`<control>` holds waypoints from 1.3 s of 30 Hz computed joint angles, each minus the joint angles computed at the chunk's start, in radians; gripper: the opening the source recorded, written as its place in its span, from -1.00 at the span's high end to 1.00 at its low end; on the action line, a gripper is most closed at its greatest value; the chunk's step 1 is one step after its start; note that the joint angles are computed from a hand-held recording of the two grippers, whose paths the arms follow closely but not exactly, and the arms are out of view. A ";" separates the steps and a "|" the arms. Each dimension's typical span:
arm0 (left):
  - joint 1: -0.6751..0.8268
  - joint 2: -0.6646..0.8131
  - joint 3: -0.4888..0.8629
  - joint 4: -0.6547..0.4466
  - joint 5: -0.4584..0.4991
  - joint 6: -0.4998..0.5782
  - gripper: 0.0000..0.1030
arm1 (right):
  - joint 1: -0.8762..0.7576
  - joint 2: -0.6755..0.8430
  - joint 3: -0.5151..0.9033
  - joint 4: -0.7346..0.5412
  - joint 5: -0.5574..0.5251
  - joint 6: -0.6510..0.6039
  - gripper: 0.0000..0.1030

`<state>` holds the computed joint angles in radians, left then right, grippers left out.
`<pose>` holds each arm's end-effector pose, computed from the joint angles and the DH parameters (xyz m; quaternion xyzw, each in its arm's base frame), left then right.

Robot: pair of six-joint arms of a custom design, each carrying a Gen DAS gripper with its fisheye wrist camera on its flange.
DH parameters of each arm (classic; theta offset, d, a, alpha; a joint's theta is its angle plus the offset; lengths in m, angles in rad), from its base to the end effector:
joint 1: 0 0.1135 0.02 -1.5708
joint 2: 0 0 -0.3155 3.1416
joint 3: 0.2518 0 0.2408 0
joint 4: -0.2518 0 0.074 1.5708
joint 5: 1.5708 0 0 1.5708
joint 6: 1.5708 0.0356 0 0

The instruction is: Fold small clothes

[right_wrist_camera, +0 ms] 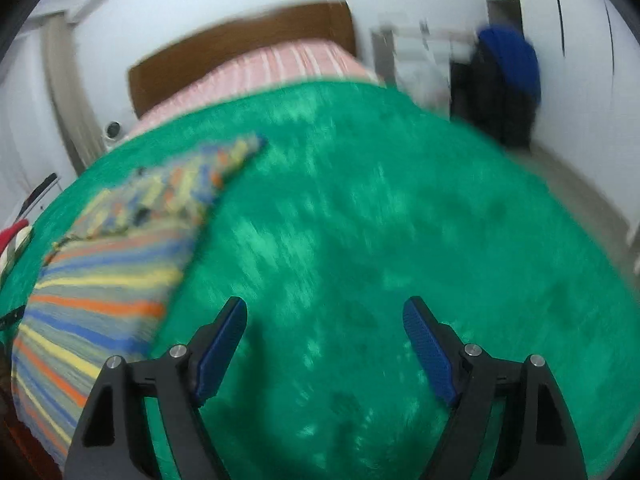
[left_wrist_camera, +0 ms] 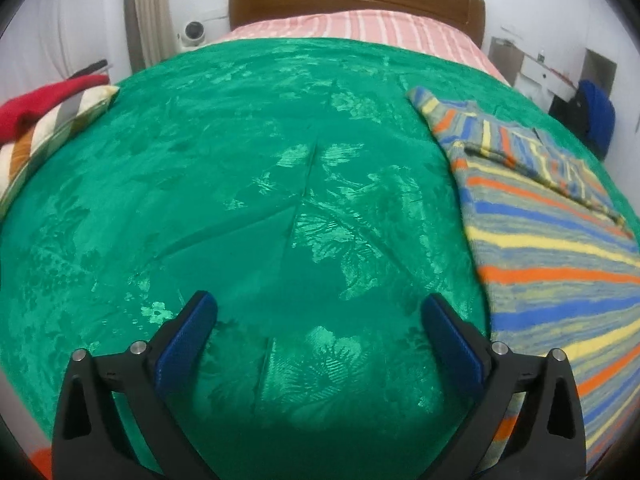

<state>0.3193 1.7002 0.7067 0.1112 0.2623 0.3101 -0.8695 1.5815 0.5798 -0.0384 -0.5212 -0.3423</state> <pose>0.2945 0.0876 0.1800 0.0398 0.9334 -0.0135 0.3563 0.1766 -0.1816 0.1744 0.1777 0.9178 0.0601 0.3499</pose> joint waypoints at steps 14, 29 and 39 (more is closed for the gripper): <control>-0.002 -0.001 -0.003 0.006 -0.009 0.004 -0.99 | 0.043 0.035 -0.059 0.139 0.025 -0.004 -0.87; -0.002 -0.001 -0.002 0.005 -0.012 0.005 -0.99 | 0.030 0.007 -0.077 0.129 0.026 -0.025 -0.89; -0.003 -0.002 -0.002 0.003 -0.014 0.005 -0.99 | 0.030 0.005 -0.079 0.131 0.028 -0.025 -0.89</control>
<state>0.3159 1.6983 0.7046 0.1147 0.2487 0.3154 -0.8397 1.5869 0.5005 0.0924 -0.4935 -0.3677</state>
